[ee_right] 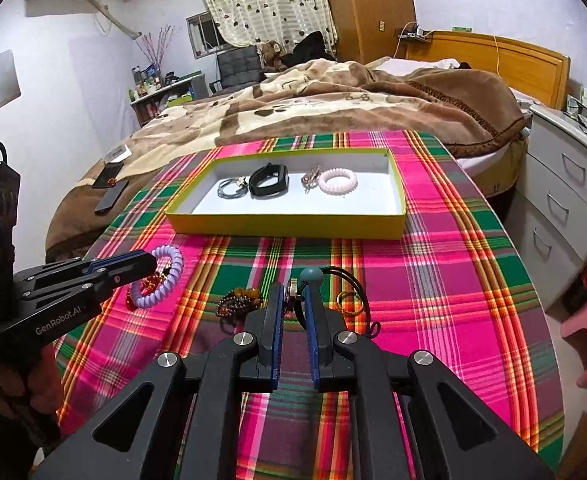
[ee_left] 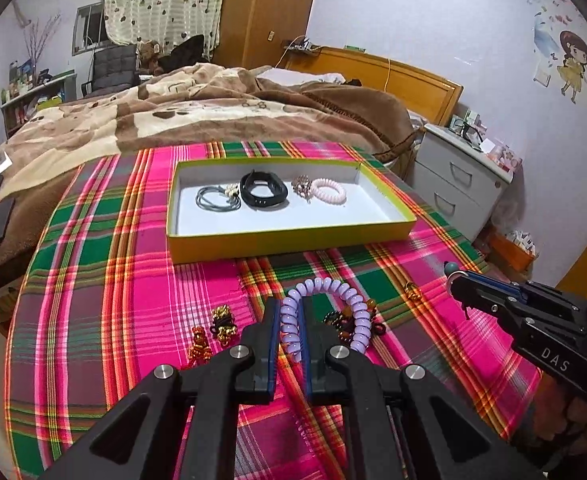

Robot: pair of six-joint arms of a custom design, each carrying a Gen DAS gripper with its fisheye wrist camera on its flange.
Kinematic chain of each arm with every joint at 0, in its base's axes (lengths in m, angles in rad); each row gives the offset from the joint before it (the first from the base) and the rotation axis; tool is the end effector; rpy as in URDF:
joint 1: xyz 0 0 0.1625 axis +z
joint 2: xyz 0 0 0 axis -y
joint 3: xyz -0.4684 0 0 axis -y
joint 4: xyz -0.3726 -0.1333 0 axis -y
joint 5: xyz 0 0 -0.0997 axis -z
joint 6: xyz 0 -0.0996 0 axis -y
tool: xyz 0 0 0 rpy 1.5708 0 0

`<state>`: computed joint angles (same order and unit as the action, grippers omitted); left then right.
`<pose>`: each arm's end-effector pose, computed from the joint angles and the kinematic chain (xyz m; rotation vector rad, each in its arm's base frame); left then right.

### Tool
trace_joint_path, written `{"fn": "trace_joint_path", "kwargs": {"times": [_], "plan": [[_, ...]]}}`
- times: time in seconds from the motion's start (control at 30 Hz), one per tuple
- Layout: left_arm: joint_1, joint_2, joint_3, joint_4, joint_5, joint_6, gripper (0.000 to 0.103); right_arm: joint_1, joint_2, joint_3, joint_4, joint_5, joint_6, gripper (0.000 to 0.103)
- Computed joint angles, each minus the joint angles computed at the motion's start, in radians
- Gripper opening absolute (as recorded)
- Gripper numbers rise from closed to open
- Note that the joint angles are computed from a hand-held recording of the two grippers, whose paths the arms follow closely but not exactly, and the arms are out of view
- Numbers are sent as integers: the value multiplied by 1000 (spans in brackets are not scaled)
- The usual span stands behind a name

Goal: Organize jewelry
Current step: 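Carry the lavender bracelet into the box with the left tool while the right tool carries the cord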

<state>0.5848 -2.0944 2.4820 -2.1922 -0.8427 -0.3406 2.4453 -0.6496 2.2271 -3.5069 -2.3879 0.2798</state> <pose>-0.0774 -0.2906 0.3781 0.7083 2.4819 -0.8435 0.4132 -0.2663 0.0444 0.5392 -2.4219 0.9600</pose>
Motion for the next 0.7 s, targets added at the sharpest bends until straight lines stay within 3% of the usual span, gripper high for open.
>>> {"fn": "trace_joint_path", "kwargs": {"times": [0.3,0.7], "plan": [[-11,25,-16,-49,29,23,9,-7,2,-30,-15,-5,-56,11],[71,136,-43,-220,24,153,9,-57,9,-91,-28,-3,-163,11]]}}
